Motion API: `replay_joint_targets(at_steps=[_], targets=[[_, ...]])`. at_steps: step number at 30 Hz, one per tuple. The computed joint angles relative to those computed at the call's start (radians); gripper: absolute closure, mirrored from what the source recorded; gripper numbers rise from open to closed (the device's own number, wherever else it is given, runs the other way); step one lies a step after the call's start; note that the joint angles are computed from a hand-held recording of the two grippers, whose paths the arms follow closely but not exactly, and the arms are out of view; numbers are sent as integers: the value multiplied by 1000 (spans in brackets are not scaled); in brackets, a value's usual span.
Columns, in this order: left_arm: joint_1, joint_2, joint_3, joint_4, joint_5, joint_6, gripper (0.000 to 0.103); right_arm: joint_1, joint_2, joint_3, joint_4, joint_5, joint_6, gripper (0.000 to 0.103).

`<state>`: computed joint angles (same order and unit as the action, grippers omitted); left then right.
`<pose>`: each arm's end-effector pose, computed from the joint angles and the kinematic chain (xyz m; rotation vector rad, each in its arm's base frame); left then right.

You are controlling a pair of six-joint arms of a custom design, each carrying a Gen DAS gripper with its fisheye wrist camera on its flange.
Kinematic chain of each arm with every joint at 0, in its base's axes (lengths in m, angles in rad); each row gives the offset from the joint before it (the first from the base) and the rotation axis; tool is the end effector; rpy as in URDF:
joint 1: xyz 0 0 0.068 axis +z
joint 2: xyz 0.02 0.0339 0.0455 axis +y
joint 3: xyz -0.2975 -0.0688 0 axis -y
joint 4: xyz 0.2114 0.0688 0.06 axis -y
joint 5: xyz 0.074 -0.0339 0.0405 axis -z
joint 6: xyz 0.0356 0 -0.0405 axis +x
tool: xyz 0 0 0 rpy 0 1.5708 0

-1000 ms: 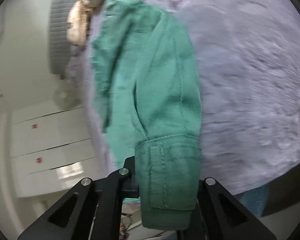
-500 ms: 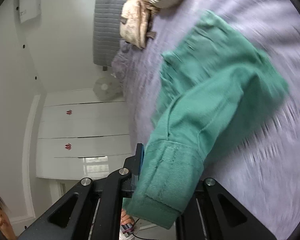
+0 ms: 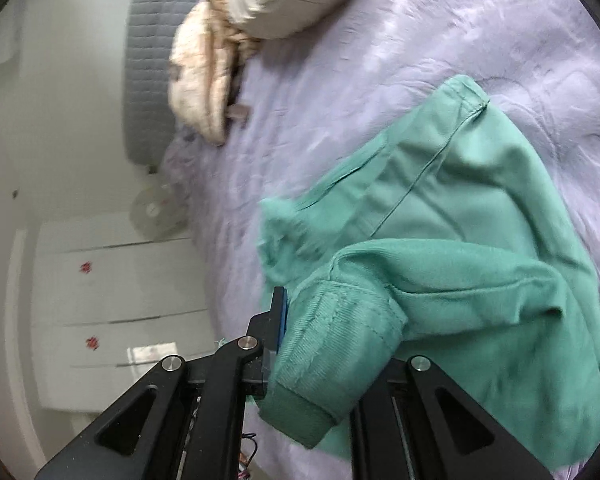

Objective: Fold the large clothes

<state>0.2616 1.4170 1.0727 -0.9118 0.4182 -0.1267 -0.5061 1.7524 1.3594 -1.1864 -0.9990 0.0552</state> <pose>0.2227 0.0447 0.2913 -0.4397 2.7162 -0.5528 0.2692 -0.1150 0.2873 0.7232 2.4868 1.3798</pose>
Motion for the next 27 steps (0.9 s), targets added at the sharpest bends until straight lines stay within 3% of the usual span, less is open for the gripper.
replay_joint_targets(at_steps=[1,3,4,5,8,9,10,12,15,17,20,21,23,24,27], targets=[[-8,26,-2,8,-16,-7,83,11,4,-24,54,10,41,93],[-17,55,9,9,-58,-16,58,27,24,-48,131,26,109,92],[-16,48,14,14,-81,-19,36,31,35,-51,146,28,126,90],[-9,27,20,14,-98,-17,24,33,47,-44,145,31,135,90],[42,-26,79,-32,-82,34,16,29,67,2,82,29,109,82],[58,-34,109,-56,-85,52,16,29,70,17,73,31,105,68],[66,-39,133,-69,-102,64,16,20,64,37,57,31,90,41],[76,-48,165,-75,-146,86,16,0,35,76,62,32,80,21],[71,-48,152,-47,-202,88,17,-4,19,196,4,151,-1,21],[46,-33,118,-27,-225,69,17,32,23,263,-32,296,-56,21],[-35,-23,36,39,-260,-3,17,99,31,265,-22,465,-132,23],[-62,-21,10,62,-279,-24,17,125,29,244,-2,521,-144,28],[-115,-16,-40,104,-313,-62,17,162,33,206,30,614,-176,87],[-140,-13,-60,119,-332,-80,17,180,28,179,48,666,-190,98],[-184,-16,-111,165,-383,-92,17,174,-22,98,145,718,-226,98]])
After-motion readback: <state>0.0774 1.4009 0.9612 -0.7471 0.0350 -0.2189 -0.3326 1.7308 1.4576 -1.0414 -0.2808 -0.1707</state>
